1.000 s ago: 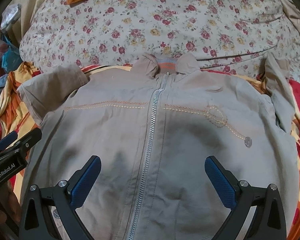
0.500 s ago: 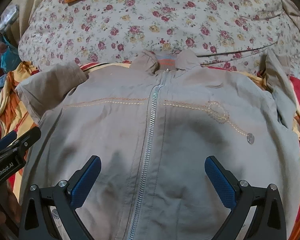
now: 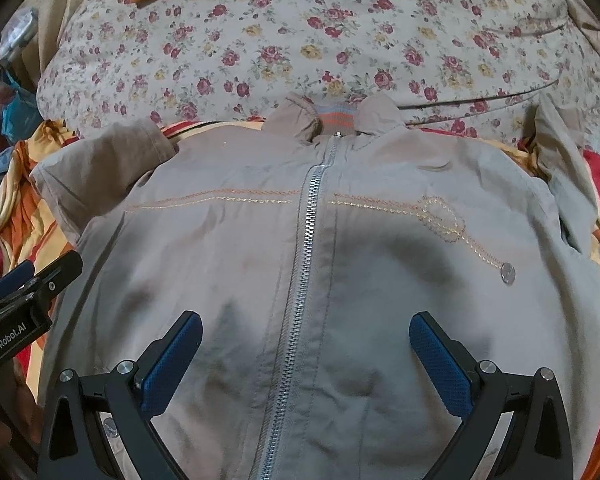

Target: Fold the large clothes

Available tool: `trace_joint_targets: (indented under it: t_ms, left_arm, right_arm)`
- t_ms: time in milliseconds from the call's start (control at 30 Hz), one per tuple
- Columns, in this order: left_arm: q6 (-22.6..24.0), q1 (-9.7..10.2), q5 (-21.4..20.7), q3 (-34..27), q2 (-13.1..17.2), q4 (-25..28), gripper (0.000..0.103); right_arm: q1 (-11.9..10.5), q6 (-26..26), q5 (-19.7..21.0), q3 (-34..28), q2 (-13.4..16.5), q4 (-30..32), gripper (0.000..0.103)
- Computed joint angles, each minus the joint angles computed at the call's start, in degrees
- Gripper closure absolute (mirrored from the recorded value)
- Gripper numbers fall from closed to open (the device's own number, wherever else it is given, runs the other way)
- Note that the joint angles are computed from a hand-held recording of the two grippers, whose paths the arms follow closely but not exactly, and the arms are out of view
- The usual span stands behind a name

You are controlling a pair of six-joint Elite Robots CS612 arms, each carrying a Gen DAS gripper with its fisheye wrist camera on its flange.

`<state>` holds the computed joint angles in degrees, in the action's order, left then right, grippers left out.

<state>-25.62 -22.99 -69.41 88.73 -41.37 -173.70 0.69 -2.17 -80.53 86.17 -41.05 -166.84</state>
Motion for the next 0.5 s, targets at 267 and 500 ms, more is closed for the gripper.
trace_joint_targets:
  t_ms: [267,500]
  left_arm:
    - [-0.6,0.35,-1.7,0.2,-0.3,-0.5,0.001]
    - [-8.4,4.09,-8.8,1.5,-2.5,-5.0,0.001]
  right_arm:
    - [-0.2,0.6,0.8,0.0,0.1,0.0,0.000]
    - [-0.5,-1.6,2.4,-0.4,-0.3,1.7,0.000]
